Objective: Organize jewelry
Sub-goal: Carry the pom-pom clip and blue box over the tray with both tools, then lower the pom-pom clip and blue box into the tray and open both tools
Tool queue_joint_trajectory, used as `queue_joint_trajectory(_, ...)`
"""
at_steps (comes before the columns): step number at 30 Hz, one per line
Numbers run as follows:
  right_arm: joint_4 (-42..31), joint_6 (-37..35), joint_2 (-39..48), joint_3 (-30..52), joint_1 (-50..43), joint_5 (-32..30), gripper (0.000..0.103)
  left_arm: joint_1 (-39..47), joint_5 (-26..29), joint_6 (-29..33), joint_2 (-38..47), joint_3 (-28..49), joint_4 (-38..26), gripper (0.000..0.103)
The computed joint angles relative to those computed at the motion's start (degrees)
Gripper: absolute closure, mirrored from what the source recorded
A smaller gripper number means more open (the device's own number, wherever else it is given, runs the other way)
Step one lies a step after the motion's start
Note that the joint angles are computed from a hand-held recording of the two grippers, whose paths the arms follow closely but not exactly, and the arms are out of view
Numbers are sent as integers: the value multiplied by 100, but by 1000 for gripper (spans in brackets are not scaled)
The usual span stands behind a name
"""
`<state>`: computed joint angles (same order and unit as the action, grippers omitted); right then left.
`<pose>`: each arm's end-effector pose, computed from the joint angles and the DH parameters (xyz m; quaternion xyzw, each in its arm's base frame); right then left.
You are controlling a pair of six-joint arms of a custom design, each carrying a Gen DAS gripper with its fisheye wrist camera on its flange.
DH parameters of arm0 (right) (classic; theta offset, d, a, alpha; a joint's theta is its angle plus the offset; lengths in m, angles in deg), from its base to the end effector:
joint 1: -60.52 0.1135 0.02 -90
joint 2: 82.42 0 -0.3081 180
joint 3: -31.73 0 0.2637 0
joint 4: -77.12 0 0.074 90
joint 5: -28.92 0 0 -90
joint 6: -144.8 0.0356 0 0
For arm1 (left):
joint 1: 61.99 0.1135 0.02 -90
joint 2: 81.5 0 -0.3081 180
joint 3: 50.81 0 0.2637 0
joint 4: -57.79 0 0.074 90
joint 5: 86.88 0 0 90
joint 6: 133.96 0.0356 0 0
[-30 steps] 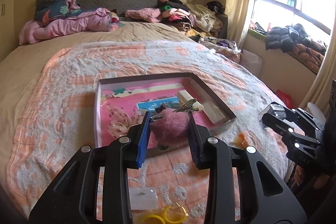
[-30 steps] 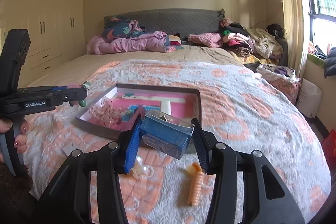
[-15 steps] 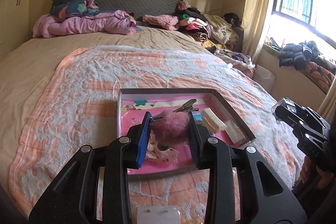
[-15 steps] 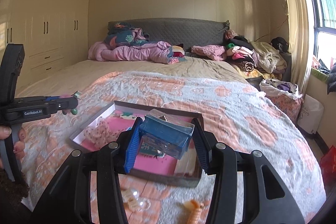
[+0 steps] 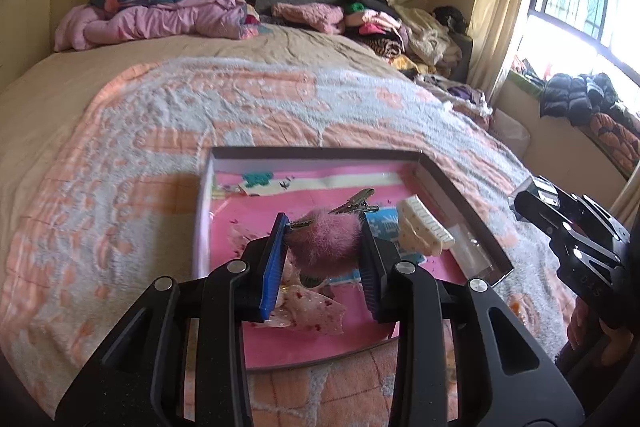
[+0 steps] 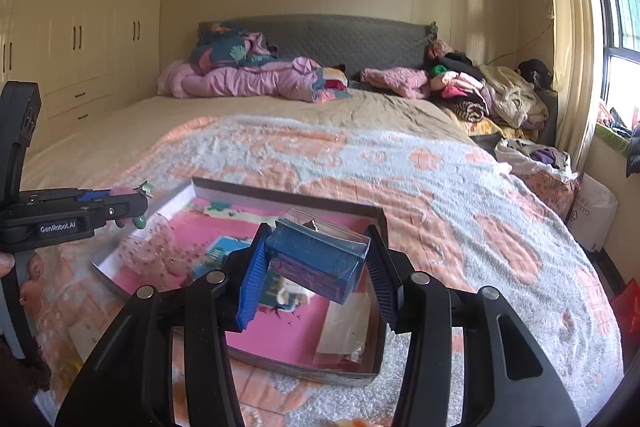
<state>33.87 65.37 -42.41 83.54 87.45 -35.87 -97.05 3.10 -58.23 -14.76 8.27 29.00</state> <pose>0.1252 0.0466 0.3101 -0.0155 0.8578 -0.0269 0.5131 0.2029 -0.1424 0.2963 0.1610 0.8781 -0.1879 0.4095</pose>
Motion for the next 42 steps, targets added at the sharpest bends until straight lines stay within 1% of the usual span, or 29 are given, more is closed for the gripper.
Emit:
queue_joint_trajectory(3,138,-95,85,-143,-317,-242,58,-105,-8,11,242,-16,111,78)
queue_joint_trajectory(12,410,-218,399,-484,-817,-615,58,-337,-35,-36,671,-74,257,78)
queue_joint_trajectory(20,503,-129,560,-658,-809,-657,58,-316,-17,-49,775,-82,236,77)
queue_joint_trajectory(22,487,-119,563,-673,-836,-683,58,-312,-17,-58,733,-110,243,71)
queue_joint_trajectory(23,480,-105,576,-679,-837,-682,58,-306,-18,-56,716,-114,241,69)
queue_joint_trajectory(26,445,-83,584,-692,-819,-676,58,-282,-14,-50,645,-126,219,68)
queue_joint_trajectory(32,304,-3,634,-671,-826,-747,57,-238,-36,-71,352,-170,88,63)
queue_joint_trajectory(35,220,56,568,-662,-858,-818,55,-259,-109,-82,193,-186,-1,61)
queue_joint_trajectory(38,84,108,415,-640,-780,-750,48,-277,-154,-108,46,-215,-76,56)
queue_joint_trajectory(39,17,162,311,-628,-714,-681,45,-297,-177,-129,-9,-225,-94,55)
queue_joint_trajectory(41,-91,223,163,-595,-599,-588,43,-355,-258,-176,-132,-240,-140,51)
queue_joint_trajectory(42,-177,274,43,-570,-492,-481,40,-388,-297,-210,-220,-255,-168,49)
